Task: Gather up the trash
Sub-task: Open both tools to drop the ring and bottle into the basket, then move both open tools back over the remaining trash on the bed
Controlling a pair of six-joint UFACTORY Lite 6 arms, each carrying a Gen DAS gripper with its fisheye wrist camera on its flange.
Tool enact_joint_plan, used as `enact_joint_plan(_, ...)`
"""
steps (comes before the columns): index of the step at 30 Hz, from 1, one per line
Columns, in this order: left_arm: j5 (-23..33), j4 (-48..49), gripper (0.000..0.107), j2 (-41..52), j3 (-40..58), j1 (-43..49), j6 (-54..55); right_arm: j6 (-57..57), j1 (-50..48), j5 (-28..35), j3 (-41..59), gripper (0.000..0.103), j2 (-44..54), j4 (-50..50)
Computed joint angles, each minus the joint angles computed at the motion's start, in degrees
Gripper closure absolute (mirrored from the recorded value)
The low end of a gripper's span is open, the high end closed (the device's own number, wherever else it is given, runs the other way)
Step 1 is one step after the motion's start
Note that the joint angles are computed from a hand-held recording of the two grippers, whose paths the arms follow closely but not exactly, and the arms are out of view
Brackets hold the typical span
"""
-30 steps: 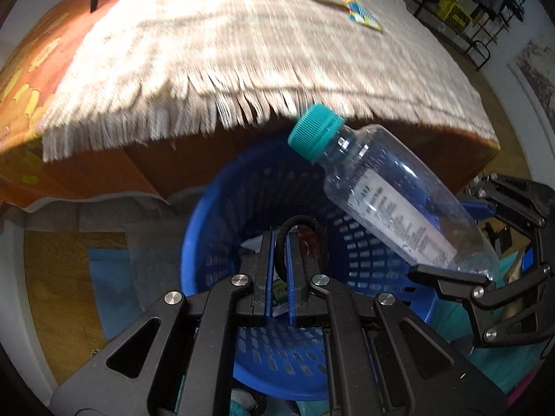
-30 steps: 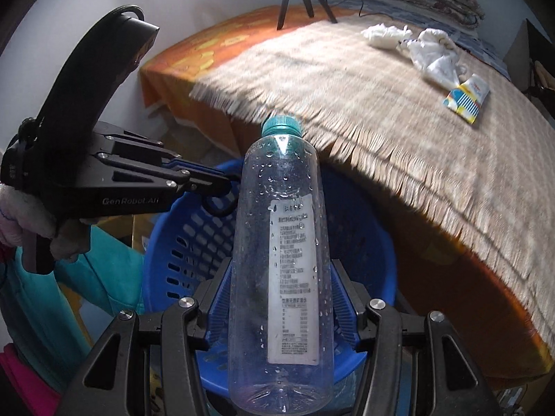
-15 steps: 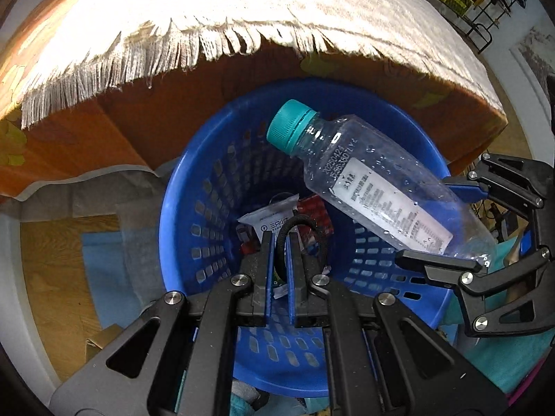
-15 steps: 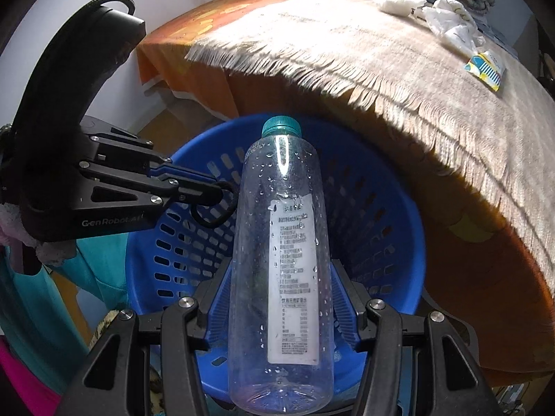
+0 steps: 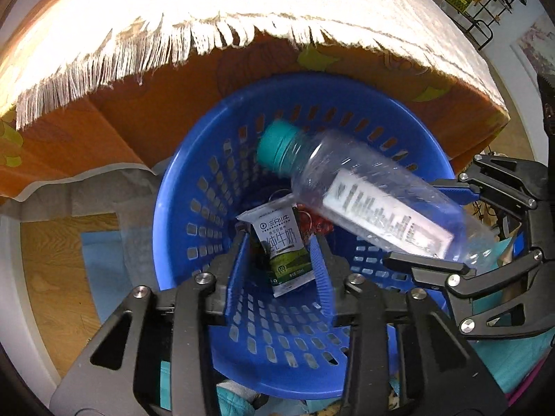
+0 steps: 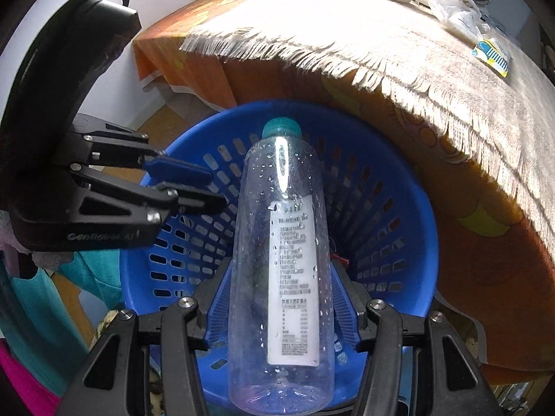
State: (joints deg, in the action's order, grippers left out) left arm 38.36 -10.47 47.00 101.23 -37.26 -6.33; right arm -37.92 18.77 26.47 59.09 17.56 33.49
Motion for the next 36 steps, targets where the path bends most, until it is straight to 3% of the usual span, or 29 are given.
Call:
enact_joint_plan(5,0.2,-0.1,0.07,0.1,0.4,0.2,0.1,1.4,0.7,-1.0,0.2,0.045,0.3,-1.2)
enact_joint_plan(8,1.3,-0.1,0.07,0.6,1.8,0.5,0.1,2.1,0.5,-1.2,0.3,0.035,0.0,-1.5)
enact_joint_plan(12,1.7,0.1,0.07,0.8,2.5,0.8,0.0,3.4,0.3,-0.8,0.8,0.033,0.1,-2.5)
enact_joint_plan(14,1.2,0.3,0.068,0.4,1.5,0.7,-0.2,3.6,-0.1,-0.7,0.7,0.029,-0.3,-3.0)
enact_joint_plan(16,0.7,0.6,0.058,0.2,1.1,0.7,-0.6,3.8,-0.2,-1.0,0.1,0.026,-1.0,-3.4)
enact_joint_plan(22,0.7,1.0,0.058,-0.1,1.7,1.1,-1.1,5.0,-0.6,-1.6,-1.1,0.018,-2.8,-4.5)
enact_joint_plan(36,3.6,1.9,0.058,2.0,10.3,2.4,-2.5,19.0,-1.9,-1.5,1.7,0.011,-4.3,-15.2)
